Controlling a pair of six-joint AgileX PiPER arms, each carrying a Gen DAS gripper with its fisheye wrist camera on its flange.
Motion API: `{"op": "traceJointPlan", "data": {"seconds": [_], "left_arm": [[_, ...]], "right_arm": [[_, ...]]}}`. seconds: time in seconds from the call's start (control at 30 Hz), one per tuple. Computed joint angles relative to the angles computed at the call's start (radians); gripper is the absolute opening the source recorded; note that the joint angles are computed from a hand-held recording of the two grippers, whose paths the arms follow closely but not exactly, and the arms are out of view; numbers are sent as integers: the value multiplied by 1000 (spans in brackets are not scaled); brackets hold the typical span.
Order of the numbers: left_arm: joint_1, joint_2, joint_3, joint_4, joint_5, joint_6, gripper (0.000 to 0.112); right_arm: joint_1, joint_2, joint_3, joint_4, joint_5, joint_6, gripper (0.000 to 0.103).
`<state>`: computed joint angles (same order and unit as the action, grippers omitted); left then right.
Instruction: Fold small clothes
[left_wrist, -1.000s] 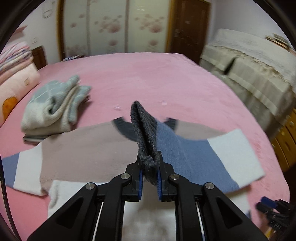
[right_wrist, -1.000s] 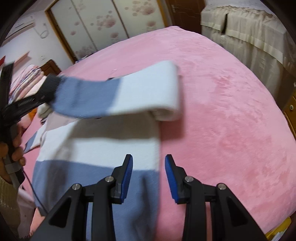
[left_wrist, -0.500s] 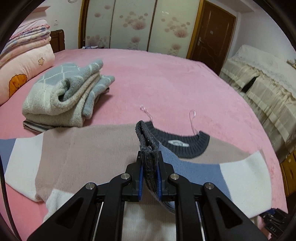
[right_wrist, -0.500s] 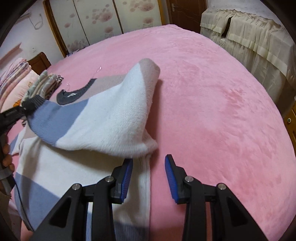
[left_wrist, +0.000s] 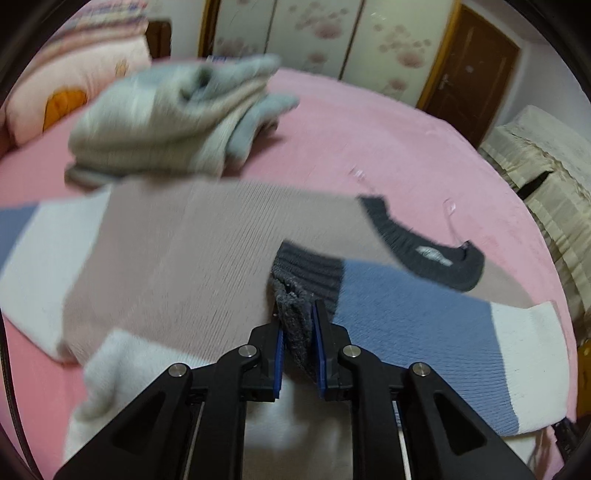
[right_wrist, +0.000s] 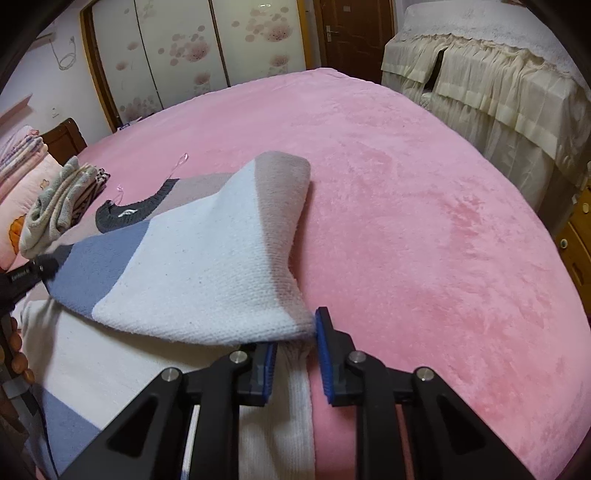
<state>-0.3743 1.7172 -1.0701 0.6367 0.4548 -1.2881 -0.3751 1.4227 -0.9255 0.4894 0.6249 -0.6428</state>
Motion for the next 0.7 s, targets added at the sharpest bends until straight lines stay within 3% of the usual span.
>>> {"op": "traceJointPlan", "data": {"seconds": [0.07,0.17,0.33,0.7], "left_arm": [[22,-2,22,-38,-43,23,15],[30,3,6,-115,-32,114,18],[24,-45,-9,-167,45,186,57],[-75,-288,18,-205,278,208,72]], "right_arm": [[16,0,11,-40,-18,42,19],[9,12,8,-50,-4,56,20],[-39,-2,-25,-44,112,65,27],[-144,-245,30,9,313,-24,27]]}}
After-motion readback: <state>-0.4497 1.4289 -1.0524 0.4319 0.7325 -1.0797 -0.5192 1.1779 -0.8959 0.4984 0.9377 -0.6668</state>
